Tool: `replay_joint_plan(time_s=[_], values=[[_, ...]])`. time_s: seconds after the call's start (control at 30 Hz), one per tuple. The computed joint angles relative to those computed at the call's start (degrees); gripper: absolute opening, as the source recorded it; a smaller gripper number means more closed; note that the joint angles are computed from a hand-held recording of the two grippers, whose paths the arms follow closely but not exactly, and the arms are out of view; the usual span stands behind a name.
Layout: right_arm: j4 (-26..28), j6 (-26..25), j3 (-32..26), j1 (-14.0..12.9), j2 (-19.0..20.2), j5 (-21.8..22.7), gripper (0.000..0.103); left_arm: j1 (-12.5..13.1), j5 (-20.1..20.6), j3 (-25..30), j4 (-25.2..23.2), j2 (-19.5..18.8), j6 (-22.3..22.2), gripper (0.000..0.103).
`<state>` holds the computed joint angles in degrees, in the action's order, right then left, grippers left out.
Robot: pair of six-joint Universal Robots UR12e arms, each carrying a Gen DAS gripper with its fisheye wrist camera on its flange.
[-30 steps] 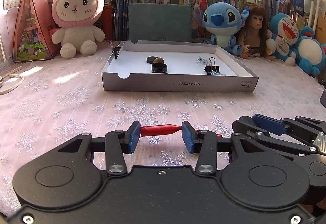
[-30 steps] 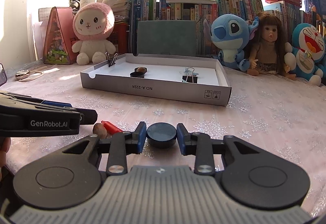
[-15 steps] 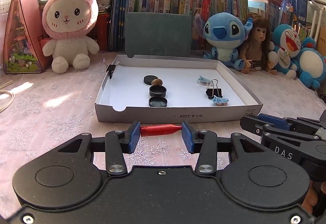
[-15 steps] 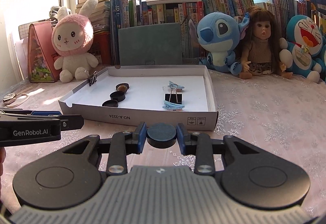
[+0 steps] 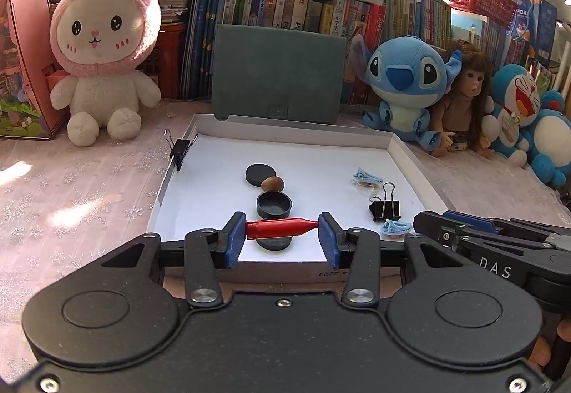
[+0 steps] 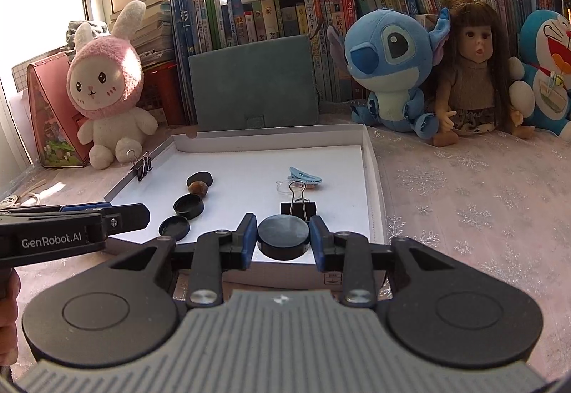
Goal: Organize rigid objects
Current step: 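Carry the red piece with the left gripper while the right carries the black lid over the tray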
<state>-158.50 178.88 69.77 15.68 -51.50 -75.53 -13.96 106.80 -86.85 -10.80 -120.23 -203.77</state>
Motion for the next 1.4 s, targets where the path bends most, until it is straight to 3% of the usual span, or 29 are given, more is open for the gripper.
replay_joint_plan(time_s=[0.3, 0.63, 1.0, 1.4], values=[[9.0, -0.8, -9.9, 0.1, 4.6, 1.2, 0.037, 2.9, -6.3, 6.1, -5.5, -2.3, -2.0, 0.042], [23.8, 4.0, -26.6, 0.1, 12.8, 1.4, 0.037, 4.7, -7.7, 16.8, -15.5, -8.0, -2.7, 0.042], [30.1, 0.7, -38.6, 1.1, 19.8, -2.3, 0.038, 5.2, -5.4, 21.3, -19.7, -11.3, -1.8, 0.042], [31.2, 0.1, -40.1, 1.4, 21.4, -4.7, 0.038, 4.9, -5.3, 21.8, -19.7, -12.4, -1.2, 0.042]])
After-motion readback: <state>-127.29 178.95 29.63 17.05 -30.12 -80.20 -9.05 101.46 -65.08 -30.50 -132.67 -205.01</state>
